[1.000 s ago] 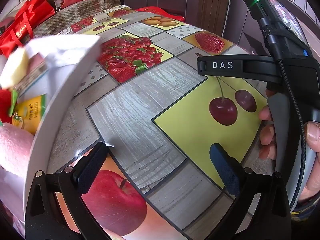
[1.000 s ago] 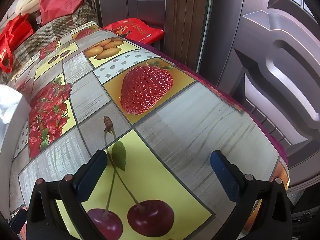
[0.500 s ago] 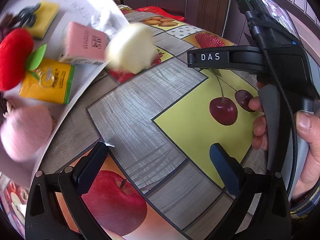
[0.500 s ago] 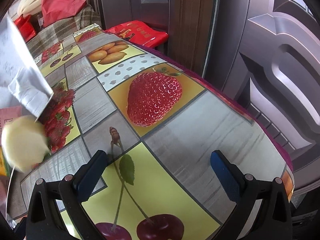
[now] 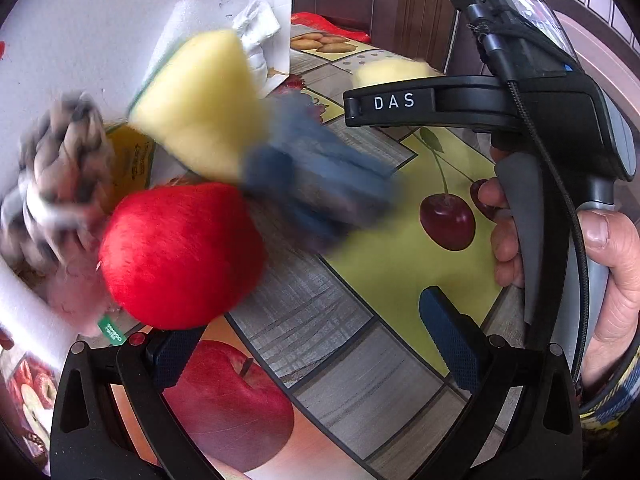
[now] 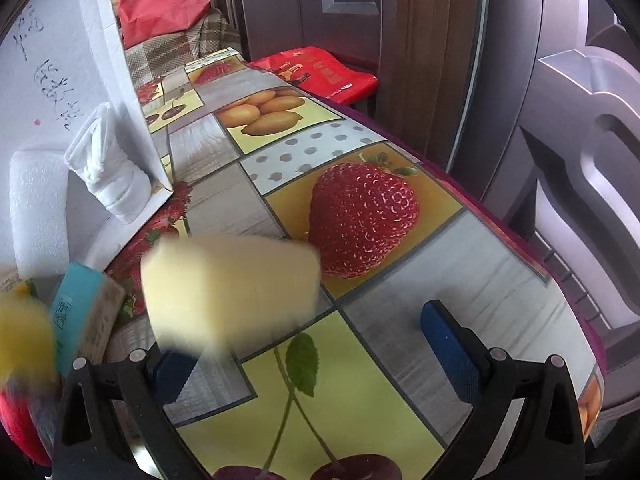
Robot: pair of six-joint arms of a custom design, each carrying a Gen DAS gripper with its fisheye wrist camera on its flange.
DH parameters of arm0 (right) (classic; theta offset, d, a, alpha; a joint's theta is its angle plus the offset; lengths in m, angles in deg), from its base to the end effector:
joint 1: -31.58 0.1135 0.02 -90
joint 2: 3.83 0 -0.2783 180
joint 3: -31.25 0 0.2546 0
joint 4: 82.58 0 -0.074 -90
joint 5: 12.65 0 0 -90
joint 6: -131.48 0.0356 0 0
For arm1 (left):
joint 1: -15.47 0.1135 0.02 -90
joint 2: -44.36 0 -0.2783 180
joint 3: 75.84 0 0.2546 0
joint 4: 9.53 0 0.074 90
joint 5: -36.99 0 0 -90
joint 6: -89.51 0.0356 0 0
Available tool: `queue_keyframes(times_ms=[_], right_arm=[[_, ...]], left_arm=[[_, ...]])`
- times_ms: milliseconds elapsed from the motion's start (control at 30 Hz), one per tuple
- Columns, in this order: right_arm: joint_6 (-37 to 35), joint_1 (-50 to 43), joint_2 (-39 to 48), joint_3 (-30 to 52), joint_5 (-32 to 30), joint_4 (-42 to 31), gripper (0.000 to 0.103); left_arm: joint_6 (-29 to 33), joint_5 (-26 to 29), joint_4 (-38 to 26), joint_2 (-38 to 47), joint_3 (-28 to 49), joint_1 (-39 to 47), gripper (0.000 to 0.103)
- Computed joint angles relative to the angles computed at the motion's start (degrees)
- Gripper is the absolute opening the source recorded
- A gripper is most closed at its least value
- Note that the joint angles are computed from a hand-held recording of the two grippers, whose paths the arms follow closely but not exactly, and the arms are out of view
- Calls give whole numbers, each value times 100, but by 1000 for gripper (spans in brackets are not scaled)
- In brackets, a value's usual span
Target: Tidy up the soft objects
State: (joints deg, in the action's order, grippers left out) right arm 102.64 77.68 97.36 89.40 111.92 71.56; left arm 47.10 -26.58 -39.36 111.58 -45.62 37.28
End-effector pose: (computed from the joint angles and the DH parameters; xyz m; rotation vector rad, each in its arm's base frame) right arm 0.2207 0.2002 0.1164 0.4608 2.4049 -0.0845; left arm 0.1519 0.0437 0.1195 0.6876 2.4550 -0.1944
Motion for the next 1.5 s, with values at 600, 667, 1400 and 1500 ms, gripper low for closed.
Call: queue_keyframes(times_ms=[600, 667, 1400, 1500], right_arm=[[-52, 21, 66, 70, 18, -92, 103], [-54, 20, 64, 66, 17, -87, 103], [-58, 18, -12, -11, 2, -40, 103], [-60, 17, -19, -17, 0, -38, 103]], left_arm=[[53, 22, -3, 98, 80, 52, 103], [53, 22, -3, 98, 80, 52, 103], [53, 22, -4, 100, 81, 51, 103], [53, 22, -4, 100, 81, 51, 103]])
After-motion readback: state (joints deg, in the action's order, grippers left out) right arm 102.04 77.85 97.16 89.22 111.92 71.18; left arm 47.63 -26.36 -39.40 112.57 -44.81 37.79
